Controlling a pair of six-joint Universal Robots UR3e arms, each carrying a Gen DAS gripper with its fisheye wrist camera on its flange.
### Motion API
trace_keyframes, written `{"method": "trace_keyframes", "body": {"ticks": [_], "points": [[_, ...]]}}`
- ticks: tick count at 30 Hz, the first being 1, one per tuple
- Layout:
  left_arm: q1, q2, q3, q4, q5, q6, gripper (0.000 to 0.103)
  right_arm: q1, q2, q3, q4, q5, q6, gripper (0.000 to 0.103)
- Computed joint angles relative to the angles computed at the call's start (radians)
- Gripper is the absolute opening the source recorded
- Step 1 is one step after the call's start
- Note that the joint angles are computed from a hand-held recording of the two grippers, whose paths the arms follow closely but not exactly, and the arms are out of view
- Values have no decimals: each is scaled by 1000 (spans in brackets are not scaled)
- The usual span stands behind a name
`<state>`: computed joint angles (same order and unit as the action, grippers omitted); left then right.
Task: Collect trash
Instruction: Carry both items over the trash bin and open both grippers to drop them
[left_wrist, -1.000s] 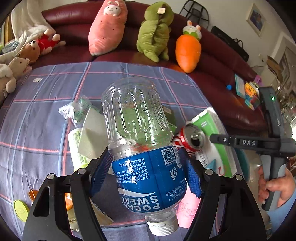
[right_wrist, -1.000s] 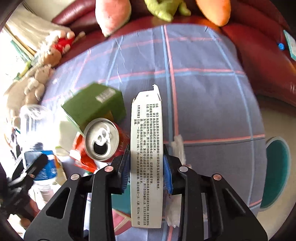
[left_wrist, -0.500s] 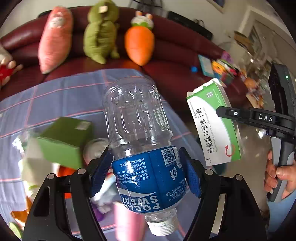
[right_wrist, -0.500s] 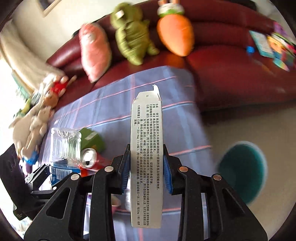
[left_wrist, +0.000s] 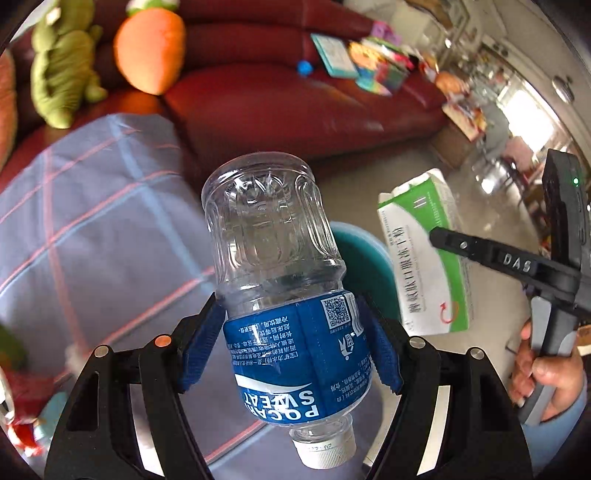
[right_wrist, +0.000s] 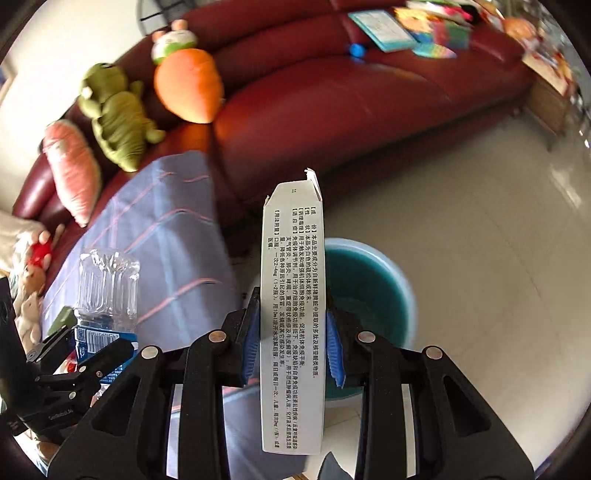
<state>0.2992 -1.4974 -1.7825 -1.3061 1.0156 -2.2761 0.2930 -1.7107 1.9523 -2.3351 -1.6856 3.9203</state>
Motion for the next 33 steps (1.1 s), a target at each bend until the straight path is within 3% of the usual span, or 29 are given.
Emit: {"method": "trace_keyframes", "body": {"ticks": [7, 12, 19, 33], "points": [[-254, -210, 29, 196, 99, -186, 74, -127, -54, 173, -68, 80, -63, 30], [-344, -313, 38, 295, 186, -245, 74, -164, -43, 227, -109, 109, -83, 30], [-323, -339, 13, 336, 197, -251, 74, -175, -2, 241, -146, 131, -104, 30], [-184, -186, -69, 285, 130, -183, 79, -151, 94, 198, -182, 161, -122, 31]]}}
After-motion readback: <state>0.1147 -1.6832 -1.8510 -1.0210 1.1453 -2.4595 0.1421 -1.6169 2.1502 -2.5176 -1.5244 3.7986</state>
